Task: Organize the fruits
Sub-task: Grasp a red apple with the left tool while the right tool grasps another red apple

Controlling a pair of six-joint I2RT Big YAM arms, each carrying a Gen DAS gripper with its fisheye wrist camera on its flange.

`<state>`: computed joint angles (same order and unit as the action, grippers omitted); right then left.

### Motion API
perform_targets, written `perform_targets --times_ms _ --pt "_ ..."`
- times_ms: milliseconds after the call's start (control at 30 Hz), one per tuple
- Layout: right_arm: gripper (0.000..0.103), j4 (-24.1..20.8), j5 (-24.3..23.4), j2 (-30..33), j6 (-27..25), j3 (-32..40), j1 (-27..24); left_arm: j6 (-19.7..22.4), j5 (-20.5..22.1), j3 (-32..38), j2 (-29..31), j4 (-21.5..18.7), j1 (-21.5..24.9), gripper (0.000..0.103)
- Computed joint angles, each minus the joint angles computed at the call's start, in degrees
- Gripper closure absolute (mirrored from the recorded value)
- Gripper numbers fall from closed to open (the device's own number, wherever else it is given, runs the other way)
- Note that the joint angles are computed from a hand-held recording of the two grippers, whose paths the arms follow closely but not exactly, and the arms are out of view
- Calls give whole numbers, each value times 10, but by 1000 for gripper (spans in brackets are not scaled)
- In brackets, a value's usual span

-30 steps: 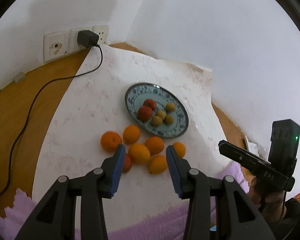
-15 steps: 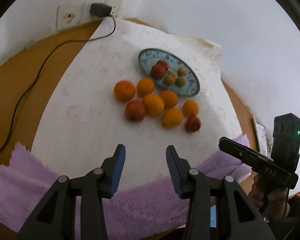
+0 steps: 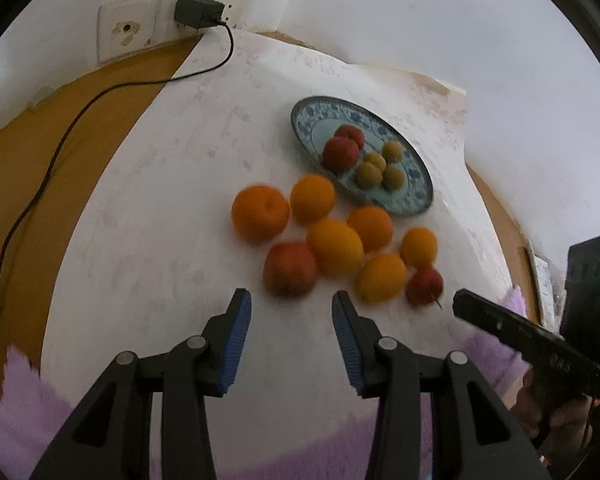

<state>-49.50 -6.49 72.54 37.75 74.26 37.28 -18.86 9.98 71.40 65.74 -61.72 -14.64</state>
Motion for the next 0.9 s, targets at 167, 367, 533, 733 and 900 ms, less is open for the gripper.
perform_targets --times_ms 167,367,533,733,900 --pt "62 4 2 24 -25 18 6 8 3 2 18 14 6 63" --pt "72 11 9 33 -30 16 7 9 -5 -4 8 17 -1 70" --pt "72 -24 38 50 -29 46 18 9 -9 -11 -10 8 -8 70" --pt "72 -68 74 76 -52 87 30 7 -11 -15 -38 4 -24 70" --pt "70 -73 63 89 -47 98 26 -2 -23 -22 -52 3 -42 70"
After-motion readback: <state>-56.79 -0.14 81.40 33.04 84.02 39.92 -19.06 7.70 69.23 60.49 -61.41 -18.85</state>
